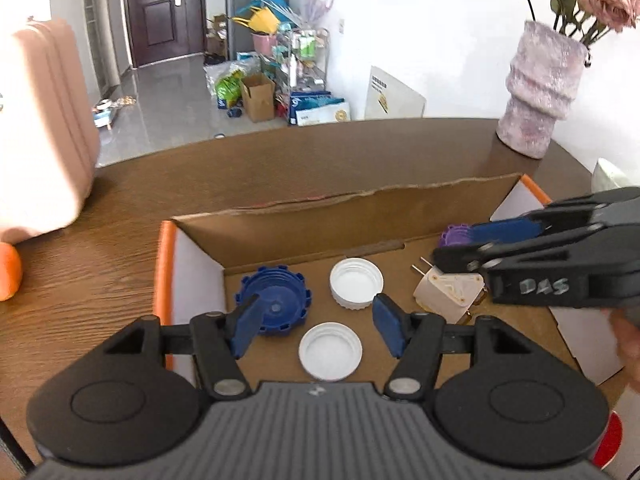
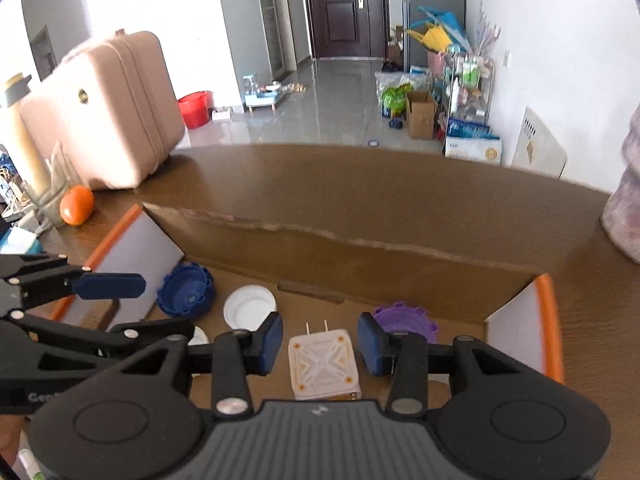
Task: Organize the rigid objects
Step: 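Open both tools to drop the white cap and beige cube into the box, then raise both tools away from the box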
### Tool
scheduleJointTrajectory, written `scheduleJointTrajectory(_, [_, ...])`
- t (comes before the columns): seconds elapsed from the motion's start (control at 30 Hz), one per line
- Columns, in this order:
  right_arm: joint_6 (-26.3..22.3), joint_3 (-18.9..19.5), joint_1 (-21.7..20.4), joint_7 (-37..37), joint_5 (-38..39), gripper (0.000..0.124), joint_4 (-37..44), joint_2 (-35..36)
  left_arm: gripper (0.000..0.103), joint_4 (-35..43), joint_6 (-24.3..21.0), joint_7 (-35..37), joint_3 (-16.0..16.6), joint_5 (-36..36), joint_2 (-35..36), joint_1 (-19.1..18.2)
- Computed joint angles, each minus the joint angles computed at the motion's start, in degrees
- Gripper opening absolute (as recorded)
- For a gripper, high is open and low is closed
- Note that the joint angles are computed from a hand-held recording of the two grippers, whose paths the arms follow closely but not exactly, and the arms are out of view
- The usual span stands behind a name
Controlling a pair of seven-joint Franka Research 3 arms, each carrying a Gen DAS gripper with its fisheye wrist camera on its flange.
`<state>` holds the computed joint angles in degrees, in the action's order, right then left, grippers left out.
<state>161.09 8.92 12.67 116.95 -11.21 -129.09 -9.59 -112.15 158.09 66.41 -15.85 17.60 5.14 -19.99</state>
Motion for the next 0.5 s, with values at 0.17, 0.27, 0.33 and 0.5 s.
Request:
scheduleJointTrajectory(0.17, [-3.25,2.19,-1.73,3.31,-3.90,0.044,-1.09,-6.71,0.064,-1.42,-1.10,-3.86,0.06,3.35,-4.96,-0.35])
scheduleJointTrajectory(0.27, [-5.05,3.64,-2.78,4.16,-4.64,0.052,-2.02,-11.73,0.066,-3.38,-0.50,-7.05,-0.46,5.58,-9.88,-0.16])
scheduleJointTrajectory(0.33, [-6.07,4.47,-3.31,4.12,-4.41,0.053,-2.83,-15.47,0.067,-4.83,0.11,-9.35,-1.11,7.11,-13.49,0.15])
scheduleJointTrajectory(0.5, [-6.51,7.87,-5.70,5.43,-4.49,0.066,-6.02,-26.23,0.069,-9.86,3.16,-17.56,-4.49,13.58,-23.15,2.66])
